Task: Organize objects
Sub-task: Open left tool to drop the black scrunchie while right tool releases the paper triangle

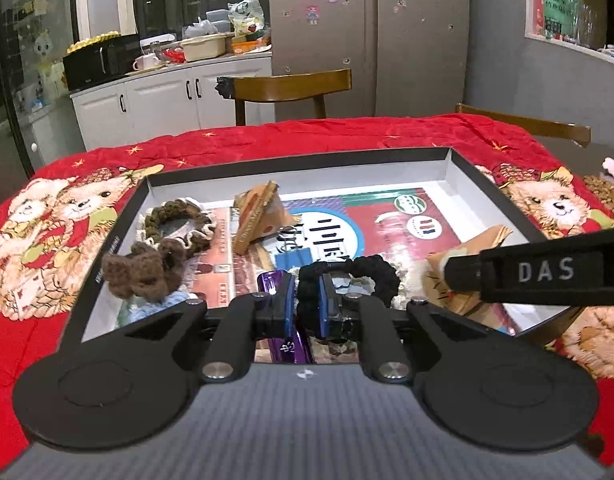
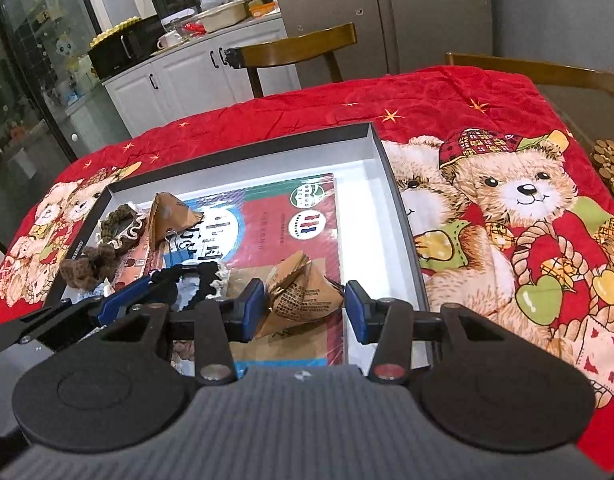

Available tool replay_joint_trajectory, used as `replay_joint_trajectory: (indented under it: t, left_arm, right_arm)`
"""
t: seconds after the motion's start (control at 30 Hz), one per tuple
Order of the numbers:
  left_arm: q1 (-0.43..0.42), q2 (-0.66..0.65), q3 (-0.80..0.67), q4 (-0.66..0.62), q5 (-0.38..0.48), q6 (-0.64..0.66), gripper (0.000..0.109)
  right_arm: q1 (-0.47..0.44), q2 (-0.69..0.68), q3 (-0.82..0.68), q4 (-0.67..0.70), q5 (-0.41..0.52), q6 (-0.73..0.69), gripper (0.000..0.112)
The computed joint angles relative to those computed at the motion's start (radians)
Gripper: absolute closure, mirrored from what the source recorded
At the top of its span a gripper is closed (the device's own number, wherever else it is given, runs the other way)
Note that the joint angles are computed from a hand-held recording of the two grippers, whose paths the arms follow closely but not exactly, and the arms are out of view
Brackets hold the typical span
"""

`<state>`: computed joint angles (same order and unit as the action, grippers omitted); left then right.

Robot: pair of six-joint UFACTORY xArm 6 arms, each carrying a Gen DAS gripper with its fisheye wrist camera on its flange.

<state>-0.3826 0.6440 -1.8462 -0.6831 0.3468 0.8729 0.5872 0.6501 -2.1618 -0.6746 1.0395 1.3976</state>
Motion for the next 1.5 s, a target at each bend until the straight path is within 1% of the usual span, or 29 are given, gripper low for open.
replay_joint_trajectory:
  t: [0.17, 0.23, 0.33, 0.4, 0.47, 0.57, 0.6, 0.7, 0.93, 1.07, 1.1, 1.13, 1.2, 1.23, 1.27, 1.3, 1.37, 1.4, 1.43, 1.5]
  left_arm:
    - [0.009, 0.019, -0.029, 0.043, 0.004, -0.052, 0.093]
    - [0.011, 0.023, -0.035, 0.052, 0.005, -0.061, 0.093]
    - [0.015, 0.025, -0.043, 0.031, 0.022, -0.061, 0.093]
    - [0.019, 0.029, -0.055, 0.024, 0.04, -0.064, 0.093]
    - [0.024, 0.035, -0.071, 0.008, 0.068, -0.064, 0.093]
    - [0.038, 0.049, -0.11, -0.015, 0.133, -0.074, 0.093]
    - [0.038, 0.052, -0.115, -0.018, 0.14, -0.074, 0.093]
    - [0.036, 0.05, -0.109, -0.026, 0.133, -0.063, 0.093]
    - [0.041, 0.059, -0.127, -0.041, 0.163, -0.054, 0.093]
    - [0.048, 0.071, -0.15, -0.053, 0.19, -0.056, 0.093]
    - [0.048, 0.072, -0.15, -0.051, 0.188, -0.053, 0.093]
    - [0.047, 0.071, -0.149, -0.046, 0.184, -0.052, 0.093]
    - [0.046, 0.064, -0.142, -0.039, 0.177, -0.046, 0.092]
    - [0.047, 0.062, -0.143, -0.045, 0.176, -0.04, 0.09]
    - [0.049, 0.058, -0.141, -0.06, 0.175, -0.029, 0.087]
    - [0.051, 0.053, -0.138, -0.083, 0.176, -0.01, 0.084]
    - [0.056, 0.047, -0.142, -0.101, 0.192, 0.016, 0.072]
    - [0.058, 0.044, -0.145, -0.105, 0.197, 0.022, 0.069]
    - [0.062, 0.042, -0.149, -0.12, 0.203, 0.034, 0.064]
    - [0.07, 0.03, -0.149, -0.171, 0.2, 0.06, 0.061]
  right_arm:
    - [0.002, 0.002, -0.002, -0.006, 0.008, 0.001, 0.064]
    - [-0.002, -0.004, 0.008, 0.002, -0.005, 0.001, 0.064]
    - [-0.007, -0.017, 0.031, 0.01, -0.028, 0.006, 0.064]
    - [-0.006, -0.016, 0.028, 0.001, -0.023, 0.008, 0.064]
    - [-0.008, -0.022, 0.041, 0.001, -0.037, 0.015, 0.064]
    - [-0.008, -0.02, 0.04, 0.003, -0.044, 0.013, 0.064]
    - [-0.007, -0.016, 0.035, 0.003, -0.04, 0.01, 0.064]
    - [-0.01, -0.015, 0.035, 0.009, -0.042, 0.01, 0.064]
    - [-0.016, -0.03, 0.059, 0.023, -0.066, 0.009, 0.064]
    - [-0.018, -0.034, 0.067, 0.031, -0.078, 0.007, 0.061]
    - [-0.018, -0.034, 0.066, 0.033, -0.077, 0.003, 0.061]
    - [-0.019, -0.035, 0.068, 0.036, -0.079, -0.001, 0.058]
    - [-0.023, -0.046, 0.083, 0.041, -0.094, 0.005, 0.057]
    - [-0.026, -0.054, 0.097, 0.044, -0.107, 0.013, 0.057]
    - [-0.029, -0.064, 0.112, 0.047, -0.124, 0.02, 0.053]
    - [-0.03, -0.069, 0.121, 0.048, -0.135, 0.023, 0.052]
    - [-0.031, -0.08, 0.134, 0.044, -0.148, 0.033, 0.049]
    - [-0.03, -0.086, 0.14, 0.039, -0.153, 0.039, 0.049]
    - [-0.028, -0.094, 0.147, 0.032, -0.157, 0.047, 0.046]
    - [-0.024, -0.11, 0.159, 0.014, -0.168, 0.064, 0.045]
